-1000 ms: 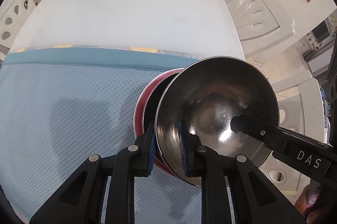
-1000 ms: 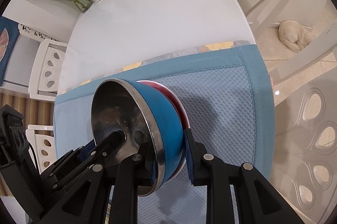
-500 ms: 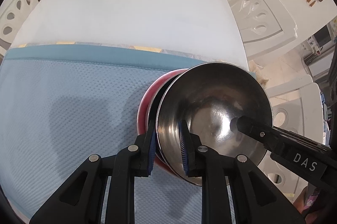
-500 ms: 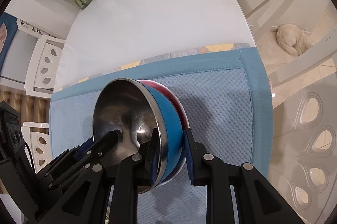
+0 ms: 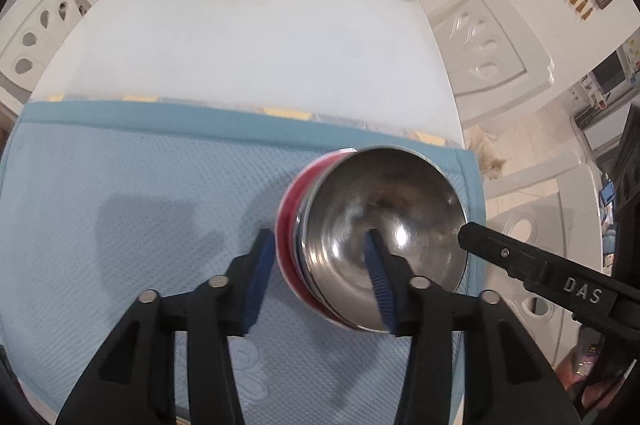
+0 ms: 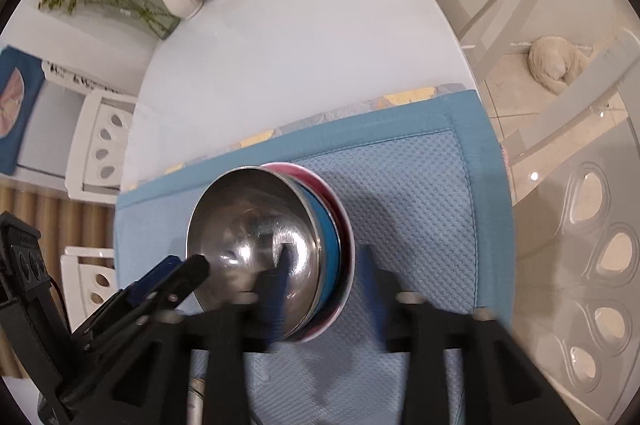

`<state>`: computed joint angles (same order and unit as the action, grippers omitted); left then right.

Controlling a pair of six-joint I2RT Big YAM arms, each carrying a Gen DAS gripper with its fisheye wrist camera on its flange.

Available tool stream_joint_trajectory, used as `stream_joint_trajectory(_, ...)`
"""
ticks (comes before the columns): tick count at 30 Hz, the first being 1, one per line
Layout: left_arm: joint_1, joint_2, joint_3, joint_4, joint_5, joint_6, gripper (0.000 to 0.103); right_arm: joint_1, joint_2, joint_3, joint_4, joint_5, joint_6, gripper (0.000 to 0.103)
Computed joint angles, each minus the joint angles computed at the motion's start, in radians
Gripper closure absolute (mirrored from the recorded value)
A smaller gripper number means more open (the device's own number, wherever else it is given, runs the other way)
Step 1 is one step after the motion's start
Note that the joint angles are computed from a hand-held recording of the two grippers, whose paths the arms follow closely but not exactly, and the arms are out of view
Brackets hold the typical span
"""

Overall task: Organize plates and bowls
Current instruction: 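Close both grippers on the rims of the three nested bowls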

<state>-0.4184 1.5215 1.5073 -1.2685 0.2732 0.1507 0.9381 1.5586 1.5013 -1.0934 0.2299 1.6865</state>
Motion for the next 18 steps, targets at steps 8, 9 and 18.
stream_joint_trajectory(8, 0.016, 0.078, 0.024, -0.046, 0.019, -0.024, 0.04, -0.011, -0.063, -0.158, 0.26, -0.041, 0.014, 0.037)
stream_joint_trajectory(9, 0.016, 0.083, 0.023, -0.048, 0.024, -0.027, 0.04, -0.015, -0.063, -0.178, 0.305, -0.055, 0.018, 0.037)
stream_joint_trajectory(18, 0.007, 0.108, -0.005, -0.033, 0.04, -0.041, 0.042, -0.039, -0.016, -0.222, 0.447, -0.126, 0.01, 0.037)
